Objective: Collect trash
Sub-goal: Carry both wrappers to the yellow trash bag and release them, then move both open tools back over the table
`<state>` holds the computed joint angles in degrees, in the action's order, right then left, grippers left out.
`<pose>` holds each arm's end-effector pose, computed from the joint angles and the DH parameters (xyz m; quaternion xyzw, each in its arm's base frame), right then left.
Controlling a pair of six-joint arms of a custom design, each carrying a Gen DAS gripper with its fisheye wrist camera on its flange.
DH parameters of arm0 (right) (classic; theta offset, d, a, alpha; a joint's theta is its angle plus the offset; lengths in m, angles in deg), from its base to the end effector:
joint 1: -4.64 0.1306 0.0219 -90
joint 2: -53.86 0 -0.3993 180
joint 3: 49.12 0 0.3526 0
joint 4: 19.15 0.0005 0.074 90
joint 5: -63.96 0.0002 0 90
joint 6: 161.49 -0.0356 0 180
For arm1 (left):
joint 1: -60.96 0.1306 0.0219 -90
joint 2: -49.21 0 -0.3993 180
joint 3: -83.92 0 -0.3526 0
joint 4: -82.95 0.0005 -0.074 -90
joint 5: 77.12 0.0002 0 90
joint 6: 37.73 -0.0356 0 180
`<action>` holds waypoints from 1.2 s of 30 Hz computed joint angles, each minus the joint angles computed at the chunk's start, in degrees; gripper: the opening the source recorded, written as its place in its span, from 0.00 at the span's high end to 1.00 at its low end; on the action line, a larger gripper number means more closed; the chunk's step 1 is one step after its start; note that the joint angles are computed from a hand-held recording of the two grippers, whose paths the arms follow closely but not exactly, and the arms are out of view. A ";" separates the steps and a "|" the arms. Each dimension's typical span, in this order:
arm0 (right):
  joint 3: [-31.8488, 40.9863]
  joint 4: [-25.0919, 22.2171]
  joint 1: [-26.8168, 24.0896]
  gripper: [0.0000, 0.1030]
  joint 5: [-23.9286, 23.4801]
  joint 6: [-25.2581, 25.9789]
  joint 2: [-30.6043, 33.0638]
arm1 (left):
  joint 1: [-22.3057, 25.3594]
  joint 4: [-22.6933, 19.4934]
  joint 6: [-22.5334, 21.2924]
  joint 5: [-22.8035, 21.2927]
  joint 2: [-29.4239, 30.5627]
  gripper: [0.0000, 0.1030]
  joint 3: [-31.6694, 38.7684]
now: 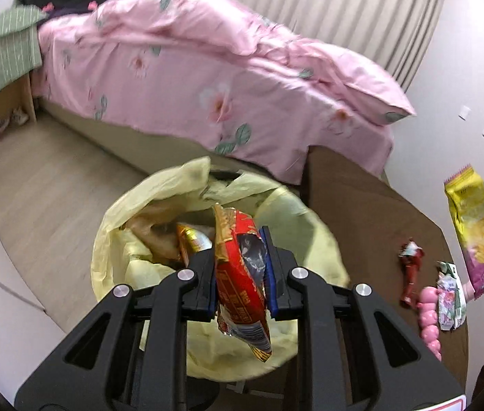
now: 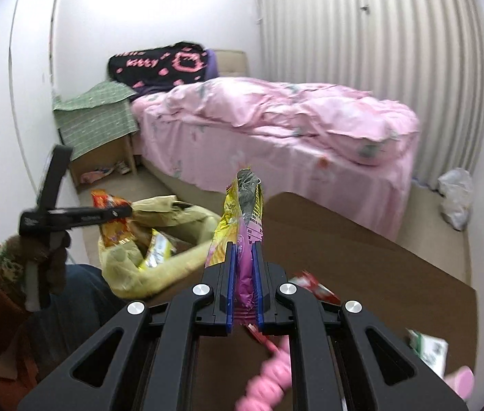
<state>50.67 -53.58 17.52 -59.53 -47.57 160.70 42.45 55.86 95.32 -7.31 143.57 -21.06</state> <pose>0.5466 0.1446 0.4007 -0.3879 0.7910 0.2236 0.4169 0.4389 -0.1345 0.3340 -0.2579 0.8795 -0.0471 0.3972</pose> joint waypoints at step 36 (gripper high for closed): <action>30.77 -23.17 11.68 0.66 3.91 -1.28 25.27 | 4.08 13.12 5.10 4.96 0.83 0.46 -7.62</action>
